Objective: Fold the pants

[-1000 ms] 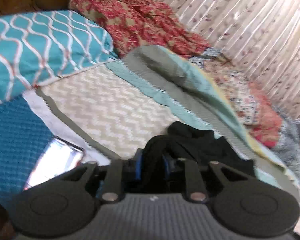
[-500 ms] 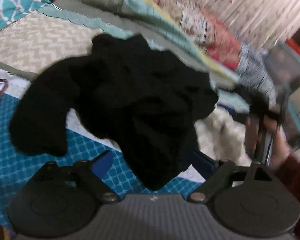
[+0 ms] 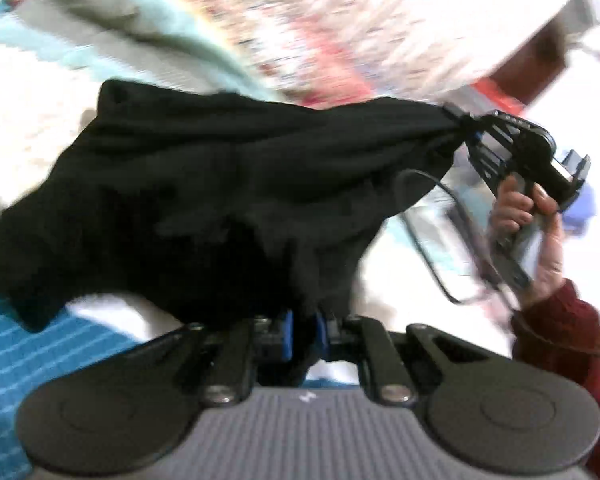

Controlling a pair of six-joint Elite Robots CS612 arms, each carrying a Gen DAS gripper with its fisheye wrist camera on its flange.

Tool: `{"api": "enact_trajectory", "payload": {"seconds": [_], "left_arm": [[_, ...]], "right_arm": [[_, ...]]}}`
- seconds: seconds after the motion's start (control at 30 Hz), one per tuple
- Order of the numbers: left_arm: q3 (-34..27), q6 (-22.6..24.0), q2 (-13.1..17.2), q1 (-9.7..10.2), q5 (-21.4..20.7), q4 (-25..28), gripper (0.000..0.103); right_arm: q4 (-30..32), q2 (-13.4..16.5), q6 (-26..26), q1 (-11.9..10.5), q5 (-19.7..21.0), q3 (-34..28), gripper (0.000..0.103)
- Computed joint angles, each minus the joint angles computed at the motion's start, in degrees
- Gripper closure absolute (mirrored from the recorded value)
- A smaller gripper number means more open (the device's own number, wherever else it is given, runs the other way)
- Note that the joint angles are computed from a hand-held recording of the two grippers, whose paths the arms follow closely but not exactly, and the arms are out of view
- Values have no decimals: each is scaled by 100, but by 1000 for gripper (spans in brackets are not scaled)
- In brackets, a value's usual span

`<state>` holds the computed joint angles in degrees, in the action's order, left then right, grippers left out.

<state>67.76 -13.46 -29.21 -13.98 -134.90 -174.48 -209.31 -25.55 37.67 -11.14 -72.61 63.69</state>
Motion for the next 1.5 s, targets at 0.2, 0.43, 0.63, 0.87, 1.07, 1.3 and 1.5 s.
{"api": "enact_trajectory", "payload": {"seconds": [0.2,0.43,0.63,0.87,1.07,1.3,1.5], "left_arm": [[38,-778,15,192,56,-926,93],[216,-1515,-159,377,2102,-192,88],[396,-1606,-190,461,2051,14,61],[411,-1805,-91,499,1127,132,34],[126,-2290,127,390,726,331,31],[-247,-2229,223,363,714,593,93],[-620,-2445,324,445,-214,-347,93]], "right_arm": [[-354,-478,-1520,162,-579,456,96],[1506,-254,-1925,215,-929,356,61],[1304,-318,-1048,-13,-1106,1163,61],[1815,-300,71,-181,-1184,1465,56],[2017,205,1121,-131,-468,677,54],[1624,-113,645,-63,-1688,865,93],[-510,-973,-711,-217,-2422,1975,93]]}}
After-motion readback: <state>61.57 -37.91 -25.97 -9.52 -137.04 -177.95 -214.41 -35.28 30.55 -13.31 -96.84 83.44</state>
